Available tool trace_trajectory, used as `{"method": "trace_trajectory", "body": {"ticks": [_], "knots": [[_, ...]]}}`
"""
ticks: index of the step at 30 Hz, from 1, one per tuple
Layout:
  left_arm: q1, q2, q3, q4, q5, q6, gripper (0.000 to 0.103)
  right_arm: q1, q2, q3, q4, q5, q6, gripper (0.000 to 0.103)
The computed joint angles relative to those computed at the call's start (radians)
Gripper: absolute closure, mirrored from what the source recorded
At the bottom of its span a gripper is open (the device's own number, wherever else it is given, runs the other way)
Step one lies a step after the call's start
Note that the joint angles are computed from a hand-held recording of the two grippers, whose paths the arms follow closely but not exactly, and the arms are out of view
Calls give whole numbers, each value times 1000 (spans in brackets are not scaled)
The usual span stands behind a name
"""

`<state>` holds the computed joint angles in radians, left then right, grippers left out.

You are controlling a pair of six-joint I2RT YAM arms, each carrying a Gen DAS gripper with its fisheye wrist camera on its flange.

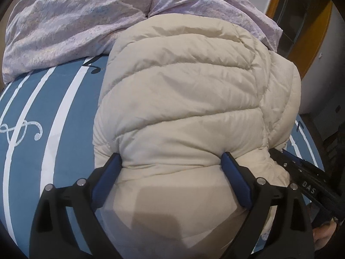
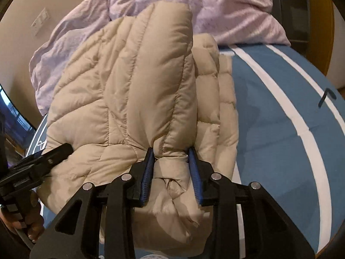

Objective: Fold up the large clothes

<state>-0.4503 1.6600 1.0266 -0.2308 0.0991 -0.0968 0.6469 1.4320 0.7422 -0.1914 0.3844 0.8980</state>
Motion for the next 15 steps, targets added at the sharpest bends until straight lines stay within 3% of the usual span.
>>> {"method": "trace_trajectory", "body": {"ticks": [10,15], "knots": [[-22,-6,-13,19,-30,17,9,8,30,5,-9,15,5,71],[-10,-42,12,-23,-18,29,10,4,32,5,-8,13,9,71]]}}
